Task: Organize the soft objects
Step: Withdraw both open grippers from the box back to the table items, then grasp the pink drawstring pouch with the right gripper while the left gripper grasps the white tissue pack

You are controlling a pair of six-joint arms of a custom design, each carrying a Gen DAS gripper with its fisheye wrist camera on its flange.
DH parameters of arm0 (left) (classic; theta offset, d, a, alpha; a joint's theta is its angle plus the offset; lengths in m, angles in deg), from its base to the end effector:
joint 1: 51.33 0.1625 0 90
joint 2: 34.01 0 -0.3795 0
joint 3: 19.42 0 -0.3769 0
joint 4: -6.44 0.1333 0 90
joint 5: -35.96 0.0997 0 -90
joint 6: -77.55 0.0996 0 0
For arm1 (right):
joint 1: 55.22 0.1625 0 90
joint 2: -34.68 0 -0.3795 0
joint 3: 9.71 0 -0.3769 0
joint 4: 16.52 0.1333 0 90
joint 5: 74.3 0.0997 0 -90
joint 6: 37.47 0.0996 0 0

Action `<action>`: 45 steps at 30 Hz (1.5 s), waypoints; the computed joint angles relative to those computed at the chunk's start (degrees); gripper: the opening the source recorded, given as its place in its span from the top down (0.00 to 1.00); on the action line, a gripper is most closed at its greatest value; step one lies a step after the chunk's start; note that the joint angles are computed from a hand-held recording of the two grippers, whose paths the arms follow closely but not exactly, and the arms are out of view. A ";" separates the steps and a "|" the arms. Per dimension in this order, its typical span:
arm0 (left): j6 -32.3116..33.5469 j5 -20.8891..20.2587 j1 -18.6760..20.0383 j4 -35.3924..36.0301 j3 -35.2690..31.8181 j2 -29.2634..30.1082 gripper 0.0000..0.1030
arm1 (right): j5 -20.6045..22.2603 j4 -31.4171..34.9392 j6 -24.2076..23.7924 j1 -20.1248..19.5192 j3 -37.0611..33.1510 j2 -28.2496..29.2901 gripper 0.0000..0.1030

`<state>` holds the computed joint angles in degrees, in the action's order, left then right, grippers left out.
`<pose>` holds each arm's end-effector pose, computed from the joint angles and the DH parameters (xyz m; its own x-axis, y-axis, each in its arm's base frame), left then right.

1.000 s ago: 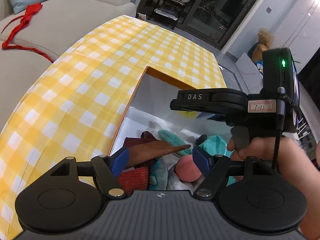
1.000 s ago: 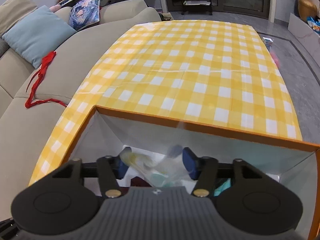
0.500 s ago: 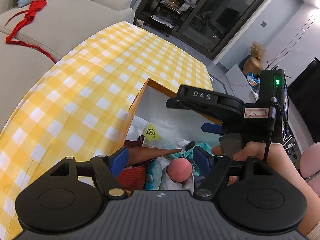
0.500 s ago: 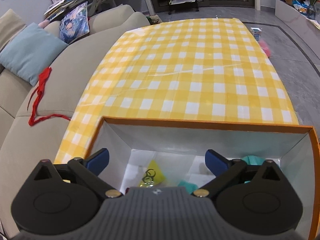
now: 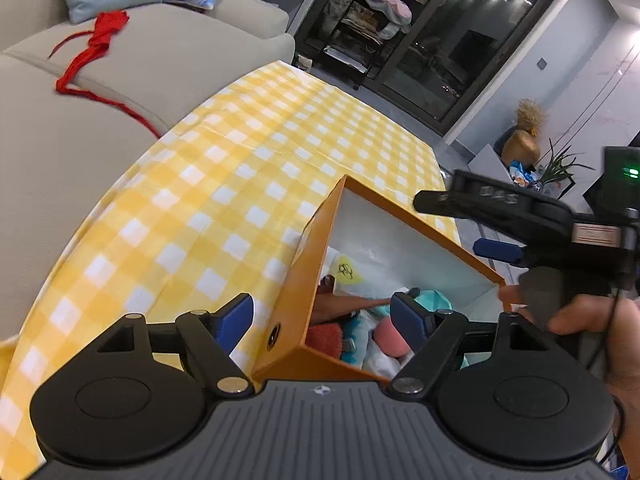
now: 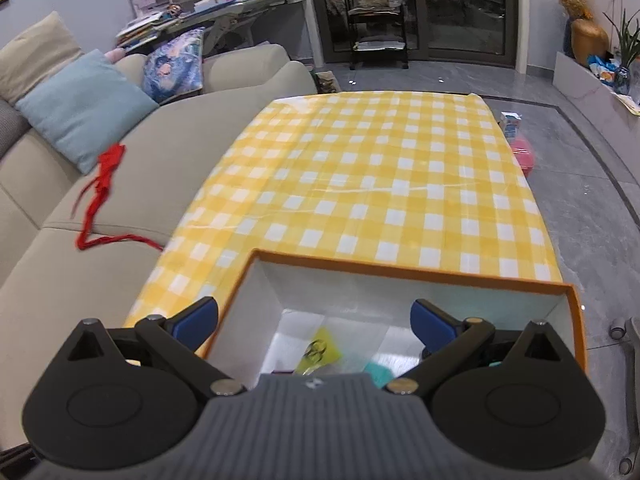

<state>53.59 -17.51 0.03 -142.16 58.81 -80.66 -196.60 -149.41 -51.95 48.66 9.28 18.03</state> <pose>-0.2909 -0.6723 0.2151 -0.9538 -0.0171 -0.3001 0.1849 0.7539 -0.6305 0.2866 -0.8260 0.2567 -0.8296 -0.0542 0.5557 -0.4025 0.7478 -0.5279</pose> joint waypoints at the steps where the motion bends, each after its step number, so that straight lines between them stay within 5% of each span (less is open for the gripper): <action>1: -0.40 -0.48 -0.01 0.44 0.27 -0.43 0.11 | 0.06 -1.76 0.54 0.31 4.38 -2.58 0.03; 5: 0.51 0.79 -1.69 1.94 3.05 -2.38 0.11 | 1.04 -9.38 2.31 1.67 21.97 -13.15 0.03; 8: -0.77 2.11 -3.42 2.30 6.52 -4.40 0.11 | 5.57 -16.36 5.67 2.44 36.17 -22.18 0.03; 12: -2.93 -2.51 -4.46 3.98 7.97 -6.46 0.11 | 12.91 -25.93 6.44 3.57 54.72 -34.07 0.03; 18: -2.67 -0.96 -8.87 5.05 13.74 -10.38 0.11 | 10.03 -37.86 2.09 5.76 73.55 -44.29 0.03; 21: -1.51 -2.12 -10.05 5.96 16.71 -12.58 0.11 | 11.30 -41.24 7.54 4.14 81.99 -48.83 0.03; 23: -2.83 2.32 -11.75 12.03 16.49 -12.71 0.11 | 11.91 -43.69 10.61 2.46 86.61 -50.50 0.03; 26: -0.36 7.33 -13.93 13.11 19.84 -13.66 0.10 | 8.25 -41.19 12.71 0.80 90.32 -51.06 0.03; 30: -3.57 6.86 -14.06 21.13 22.37 -14.99 0.10 | 2.66 -38.90 14.19 -0.64 91.80 -48.97 0.03; 33: -7.51 6.22 -14.23 24.67 25.19 -16.64 0.10 | -4.77 -30.17 17.64 0.08 89.54 -46.95 0.03; 37: -14.59 5.01 -14.43 31.28 26.82 -18.52 0.10 | -5.31 -23.17 21.17 -0.74 89.69 -46.94 0.03; 41: -19.43 3.67 -14.26 32.88 27.37 -19.32 0.10 | -6.97 -19.88 23.17 -1.22 89.07 -45.70 0.23; 45: -20.21 2.25 -14.27 32.21 27.69 -19.64 0.10 | -5.27 -18.27 25.73 -2.18 89.05 -45.82 0.22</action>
